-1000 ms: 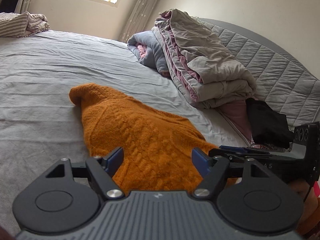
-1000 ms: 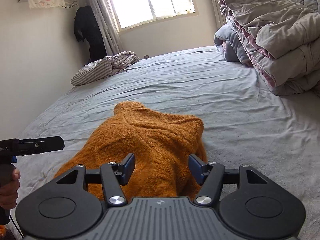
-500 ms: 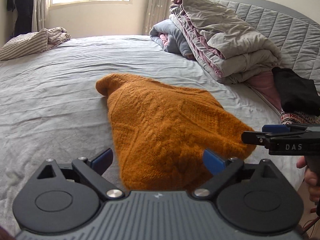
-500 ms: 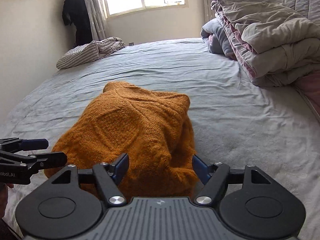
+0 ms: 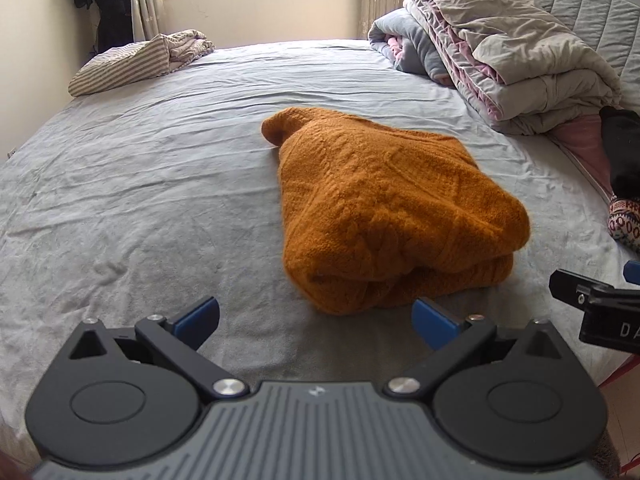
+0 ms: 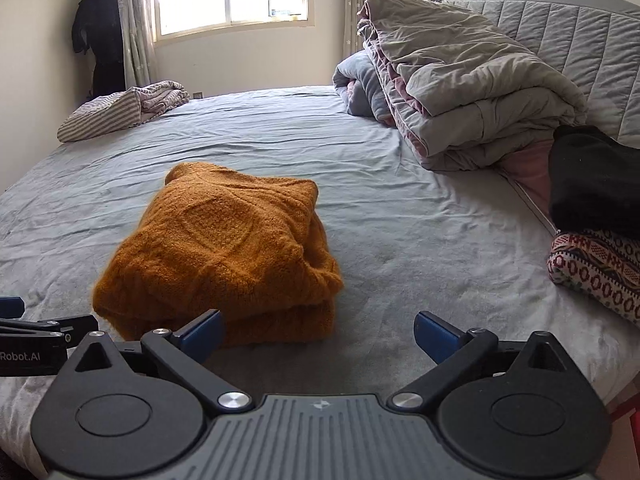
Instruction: Fold small clothes
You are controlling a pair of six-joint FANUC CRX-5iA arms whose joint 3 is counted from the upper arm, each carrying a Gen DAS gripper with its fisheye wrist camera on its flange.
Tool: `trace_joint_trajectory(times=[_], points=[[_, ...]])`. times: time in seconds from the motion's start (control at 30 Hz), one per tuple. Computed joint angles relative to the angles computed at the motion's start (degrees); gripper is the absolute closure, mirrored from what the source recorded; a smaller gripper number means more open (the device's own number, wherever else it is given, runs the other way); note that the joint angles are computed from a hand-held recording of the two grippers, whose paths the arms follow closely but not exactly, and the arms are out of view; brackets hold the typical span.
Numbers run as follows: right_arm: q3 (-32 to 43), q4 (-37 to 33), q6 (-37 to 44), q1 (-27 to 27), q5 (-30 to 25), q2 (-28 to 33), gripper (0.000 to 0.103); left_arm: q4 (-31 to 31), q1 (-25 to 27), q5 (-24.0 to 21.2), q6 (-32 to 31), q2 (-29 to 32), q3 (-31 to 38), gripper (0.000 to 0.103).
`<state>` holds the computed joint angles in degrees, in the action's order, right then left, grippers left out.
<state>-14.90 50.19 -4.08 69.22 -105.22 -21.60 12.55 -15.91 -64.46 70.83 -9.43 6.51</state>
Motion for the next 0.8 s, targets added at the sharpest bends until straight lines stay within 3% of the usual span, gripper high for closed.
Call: trace_joint_trajectory(times=[0.23,0.8], points=[[1.15,-0.28,-0.02,2.64,-2.86,1.81,0.000,0.07,0.74,-3.77,3.21,-0.56,0.07,0.001],[2.09,-0.64,1.90,2.23,-1.28,3.10,0.000,-1.84,0.11,-3.46,4.24,-1.07,0.81,0.001]])
